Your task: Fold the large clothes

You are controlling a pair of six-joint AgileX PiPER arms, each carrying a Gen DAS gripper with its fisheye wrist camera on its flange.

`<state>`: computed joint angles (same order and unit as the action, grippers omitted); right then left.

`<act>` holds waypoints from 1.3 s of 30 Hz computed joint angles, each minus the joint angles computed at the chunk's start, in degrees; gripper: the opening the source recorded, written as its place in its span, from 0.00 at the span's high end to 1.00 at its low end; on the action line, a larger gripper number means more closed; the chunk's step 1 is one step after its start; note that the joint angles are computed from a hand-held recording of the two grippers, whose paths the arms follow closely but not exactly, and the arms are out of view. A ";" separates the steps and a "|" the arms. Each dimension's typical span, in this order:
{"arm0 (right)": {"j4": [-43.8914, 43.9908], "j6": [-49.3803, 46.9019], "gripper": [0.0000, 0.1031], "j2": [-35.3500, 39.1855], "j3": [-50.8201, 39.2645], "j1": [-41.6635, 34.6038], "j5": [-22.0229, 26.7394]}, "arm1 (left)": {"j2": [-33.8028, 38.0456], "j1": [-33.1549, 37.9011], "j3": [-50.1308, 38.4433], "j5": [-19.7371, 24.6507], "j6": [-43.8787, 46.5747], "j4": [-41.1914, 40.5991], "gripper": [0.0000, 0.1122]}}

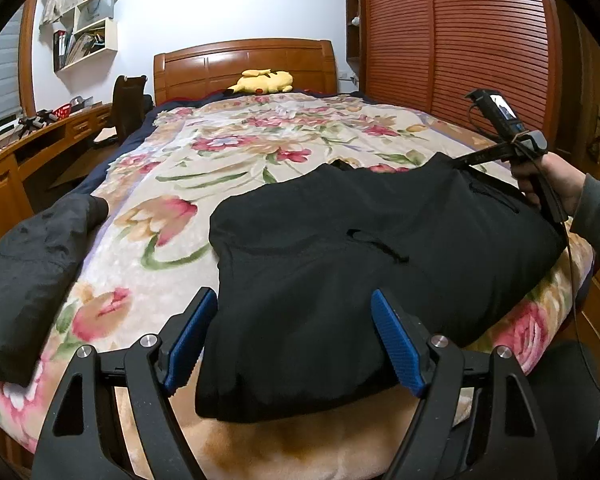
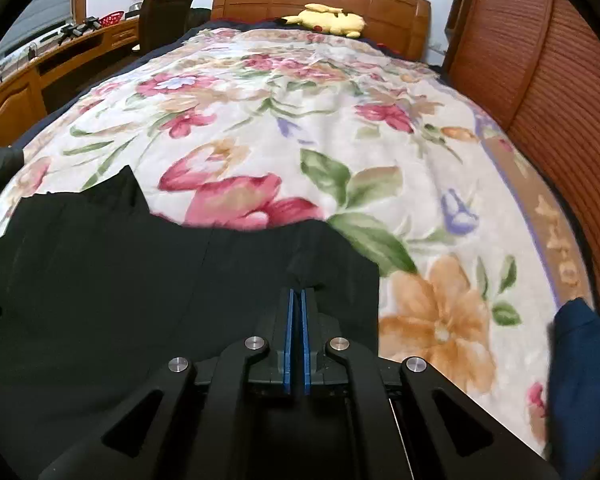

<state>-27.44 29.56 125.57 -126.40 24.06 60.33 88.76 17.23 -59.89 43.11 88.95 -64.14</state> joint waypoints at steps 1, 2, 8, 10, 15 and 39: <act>-0.41 0.67 0.95 -0.11 0.17 0.35 -0.30 | -0.06 0.08 0.13 0.06 -0.02 0.03 0.29; -1.93 1.51 0.90 0.04 -0.09 1.16 0.34 | -0.23 0.15 0.38 0.07 0.16 0.07 0.29; -7.39 4.71 0.52 -4.71 6.73 6.87 -2.62 | -0.65 0.36 0.70 0.36 0.93 -0.56 0.29; -8.35 5.99 0.52 -7.01 11.03 9.46 -4.68 | -0.49 0.36 0.89 0.05 1.43 -0.81 0.29; -10.95 13.50 0.52 -13.21 23.95 15.73 -10.62 | 1.49 0.28 0.87 -0.84 1.25 0.27 0.29; -35.02 50.91 0.52 -24.88 54.33 27.41 -22.82 | 2.92 0.89 2.65 -3.54 0.99 1.29 0.27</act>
